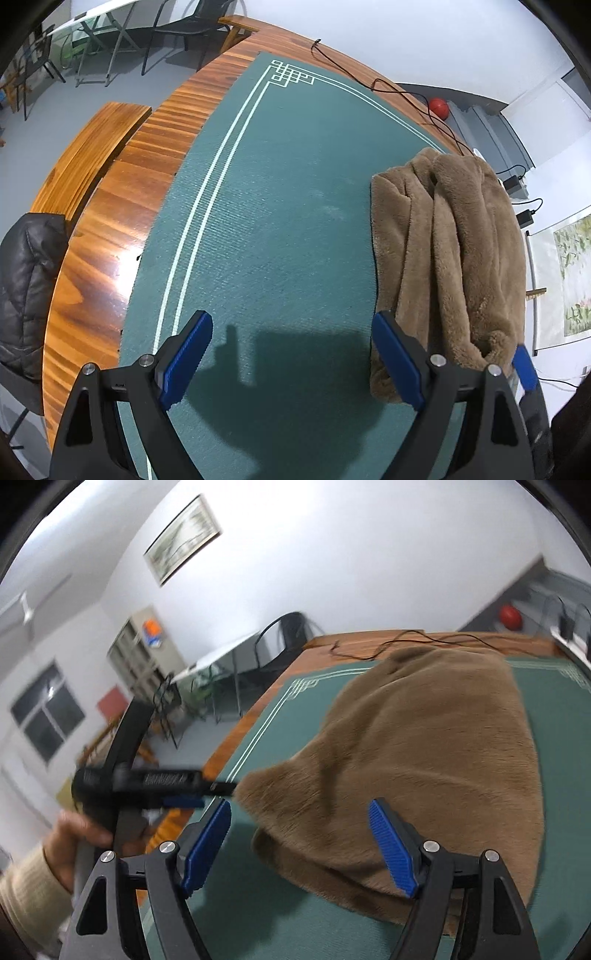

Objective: Fold clothes
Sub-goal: 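Grasp the sweatshirt with the left gripper while the right gripper holds it raised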

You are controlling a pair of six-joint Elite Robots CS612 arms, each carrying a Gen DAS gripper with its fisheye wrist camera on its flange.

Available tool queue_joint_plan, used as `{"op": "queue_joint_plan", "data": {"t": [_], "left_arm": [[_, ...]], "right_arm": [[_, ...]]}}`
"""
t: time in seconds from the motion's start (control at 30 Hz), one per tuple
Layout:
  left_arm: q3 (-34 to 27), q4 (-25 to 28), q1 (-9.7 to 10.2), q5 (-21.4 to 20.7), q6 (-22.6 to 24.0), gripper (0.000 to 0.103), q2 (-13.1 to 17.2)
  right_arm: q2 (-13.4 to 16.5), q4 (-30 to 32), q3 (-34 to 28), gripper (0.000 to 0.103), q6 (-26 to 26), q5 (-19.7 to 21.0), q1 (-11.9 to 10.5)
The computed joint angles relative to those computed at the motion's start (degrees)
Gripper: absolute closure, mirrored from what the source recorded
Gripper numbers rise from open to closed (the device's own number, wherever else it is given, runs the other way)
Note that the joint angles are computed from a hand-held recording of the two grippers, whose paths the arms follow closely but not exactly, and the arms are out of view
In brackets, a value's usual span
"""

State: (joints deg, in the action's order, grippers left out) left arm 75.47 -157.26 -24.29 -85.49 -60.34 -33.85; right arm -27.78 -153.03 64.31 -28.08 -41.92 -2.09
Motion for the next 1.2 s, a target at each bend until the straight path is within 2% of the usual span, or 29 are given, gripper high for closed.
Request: {"op": "queue_joint_plan", "data": {"t": [0.1,0.23,0.33,0.47,0.57,0.67,0.8,0.87,1.0,1.07,1.13,1.2], "left_arm": [[-0.4,0.5,-0.08,0.2,0.1,0.012,0.0],[-1.1,0.9,-0.05,0.9,0.4,0.012,0.0],[-0.8,0.3,-0.11,1.4,0.8,0.012,-0.4],[-1.2,-0.6,-0.21,1.3,2.1,0.012,-0.3],[-3.0,-0.9,-0.27,0.5,3.4,0.012,0.5],[-5.5,-1.1,-0.5,-0.4,5.4,0.012,1.6],[-10.2,-1.4,-0.88,-1.2,10.2,0.012,3.9],[-12.9,0.2,-0.83,-2.1,11.8,0.012,5.4],[-18.8,6.8,-0.51,-2.9,11.9,0.012,8.7],[-20.5,7.9,-0.2,-3.6,11.6,0.012,10.0],[-20.9,7.5,0.16,-4.7,10.5,0.005,10.8],[-21.1,7.1,0.34,-4.9,10.0,0.005,11.2]], "right_arm": [[1.2,4.2,-2.8,0.024,-1.4,0.6,0.6],[2.1,14.3,-5.3,0.024,-10.8,-0.1,2.1],[2.8,18.7,-5.6,0.023,-15.2,-2.1,2.9],[1.9,19.8,-2.5,0.023,-20.3,-3.9,3.1],[1.9,19.5,-1.7,0.023,-19.7,-2.7,2.6],[2.4,21.9,-2.9,0.023,-19.3,-1.4,2.3],[2.6,21.1,-2.7,0.023,-19.8,-0.5,2.2],[2.7,20.9,-2.8,0.023,-18.7,0.5,2.1],[3.0,21.9,-3.3,0.023,-18.6,1.1,1.9],[3.0,22.6,-3.5,0.023,-19.4,0.8,1.9],[3.1,23.4,-3.8,0.023,-19.9,0.4,2.0],[3.1,25.1,-4.5,0.023,-20.2,-0.2,2.0]]}}
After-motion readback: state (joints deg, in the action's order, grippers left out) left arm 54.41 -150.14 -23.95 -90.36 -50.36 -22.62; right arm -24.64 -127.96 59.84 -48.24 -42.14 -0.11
